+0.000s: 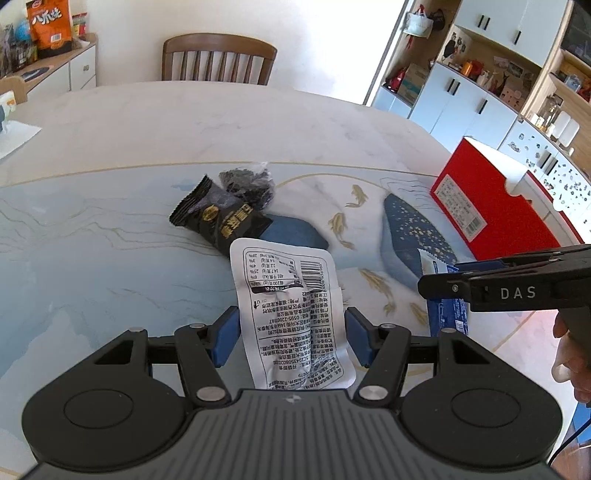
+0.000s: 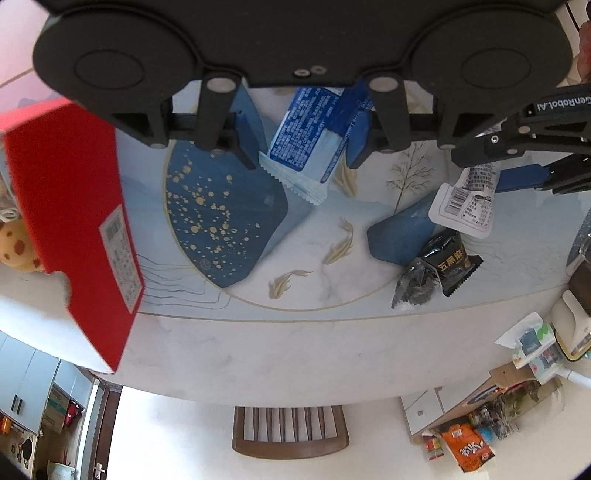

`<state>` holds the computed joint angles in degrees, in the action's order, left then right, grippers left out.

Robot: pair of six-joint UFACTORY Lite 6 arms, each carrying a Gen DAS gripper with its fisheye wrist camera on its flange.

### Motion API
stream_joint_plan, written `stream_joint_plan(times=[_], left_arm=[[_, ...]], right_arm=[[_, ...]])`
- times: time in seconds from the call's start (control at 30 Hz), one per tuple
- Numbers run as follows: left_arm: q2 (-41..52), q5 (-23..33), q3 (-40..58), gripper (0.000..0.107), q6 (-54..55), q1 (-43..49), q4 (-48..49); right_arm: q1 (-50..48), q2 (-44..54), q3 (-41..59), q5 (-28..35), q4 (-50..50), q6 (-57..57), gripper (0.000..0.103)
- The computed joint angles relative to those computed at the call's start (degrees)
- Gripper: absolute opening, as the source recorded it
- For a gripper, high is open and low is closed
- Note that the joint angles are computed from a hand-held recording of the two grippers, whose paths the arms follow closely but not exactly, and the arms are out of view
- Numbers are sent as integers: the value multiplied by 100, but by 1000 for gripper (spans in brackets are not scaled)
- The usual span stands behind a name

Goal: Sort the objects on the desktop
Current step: 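Lift the wrapper and packet and carry them over the shoebox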

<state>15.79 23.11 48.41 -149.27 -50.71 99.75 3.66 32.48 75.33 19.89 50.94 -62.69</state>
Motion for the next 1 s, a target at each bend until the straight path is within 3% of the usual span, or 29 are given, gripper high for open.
stream_joint_plan(times=[0.2,0.67,1.0], left_arm=[[-27,27,262,60,512,-216,-431],[602,-43,1909,60,2346,-644,-1842],[1514,214,3892,61,4610,-784,-3599]], right_arm=[[-255,-585,-556,15,651,-945,51],[-1350,-1577,-1036,871,904,-1510,51],[-2262,-1308,-41,1631,719,-1615,51]])
